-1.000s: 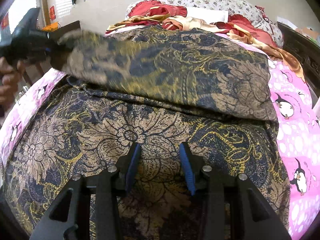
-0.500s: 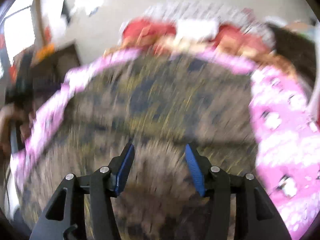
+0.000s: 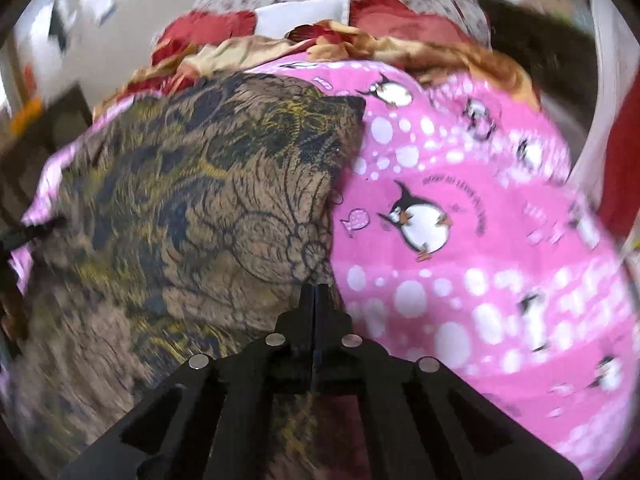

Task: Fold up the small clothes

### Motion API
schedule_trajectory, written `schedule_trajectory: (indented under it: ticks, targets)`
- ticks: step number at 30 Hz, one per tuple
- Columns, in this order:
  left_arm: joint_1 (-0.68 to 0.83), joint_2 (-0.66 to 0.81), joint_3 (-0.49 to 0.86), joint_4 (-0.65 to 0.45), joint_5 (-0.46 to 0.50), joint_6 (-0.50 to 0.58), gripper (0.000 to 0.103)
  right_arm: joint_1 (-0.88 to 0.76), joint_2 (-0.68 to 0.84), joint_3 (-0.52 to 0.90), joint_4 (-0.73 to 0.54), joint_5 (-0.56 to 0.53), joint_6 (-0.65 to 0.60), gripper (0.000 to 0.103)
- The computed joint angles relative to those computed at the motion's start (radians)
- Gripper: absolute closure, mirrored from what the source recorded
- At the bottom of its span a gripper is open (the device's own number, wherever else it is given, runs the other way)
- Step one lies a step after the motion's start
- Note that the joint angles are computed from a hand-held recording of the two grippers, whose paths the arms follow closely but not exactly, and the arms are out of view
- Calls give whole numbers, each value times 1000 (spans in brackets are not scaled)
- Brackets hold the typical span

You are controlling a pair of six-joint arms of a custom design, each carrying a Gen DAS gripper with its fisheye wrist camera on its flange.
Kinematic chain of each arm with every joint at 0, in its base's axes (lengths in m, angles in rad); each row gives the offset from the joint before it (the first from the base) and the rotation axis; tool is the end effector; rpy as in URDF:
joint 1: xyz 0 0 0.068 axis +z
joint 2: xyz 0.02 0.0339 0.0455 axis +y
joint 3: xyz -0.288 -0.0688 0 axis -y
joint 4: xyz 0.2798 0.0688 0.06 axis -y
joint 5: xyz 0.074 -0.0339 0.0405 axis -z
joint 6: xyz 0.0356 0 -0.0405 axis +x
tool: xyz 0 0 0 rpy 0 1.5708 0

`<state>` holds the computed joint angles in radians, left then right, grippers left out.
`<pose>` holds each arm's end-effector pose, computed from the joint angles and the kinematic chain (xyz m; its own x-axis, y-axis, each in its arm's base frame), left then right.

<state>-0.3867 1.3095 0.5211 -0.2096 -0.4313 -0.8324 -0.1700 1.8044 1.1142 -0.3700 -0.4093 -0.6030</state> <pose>0.2307 -0.0779 0.1462 -0.6221 -0.4721 -0.6246 -0.4863 0.8582 -0.1643 0.3895 -0.0525 0.1687 -0.6875 -0.4099 -0.5994 -0.5177 0.8555 0.0088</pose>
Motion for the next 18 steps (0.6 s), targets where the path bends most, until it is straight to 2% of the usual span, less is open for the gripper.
schedule_trajectory:
  ticks: [3,6,9,11,12,14,16,18]
  targets:
    - [-28,-21,14,-24,-54,-5,34,5,-94,-19,27,-103,50,103]
    - [-9,-43,32,-18,-81,7,34,73,-122,11,44,-122,127,94]
    - [77,19,75,-14,2,25,33,173,-43,53,120,-9,167,91]
    - [141,116,100,-27,101,24,28,198,113,168,23,97,169,86]
    - [118,120,86,4,54,62,25,186,158,183,24,80,167,87]
    - [94,132,94,-12,31,96,25,165,156,158,73,40,143,86]
    - [100,98,68,9,46,112,25,171,142,169,31,65,131,86]
    - [104,57,60,-18,41,83,26,184,143,219,-44,103,122,86]
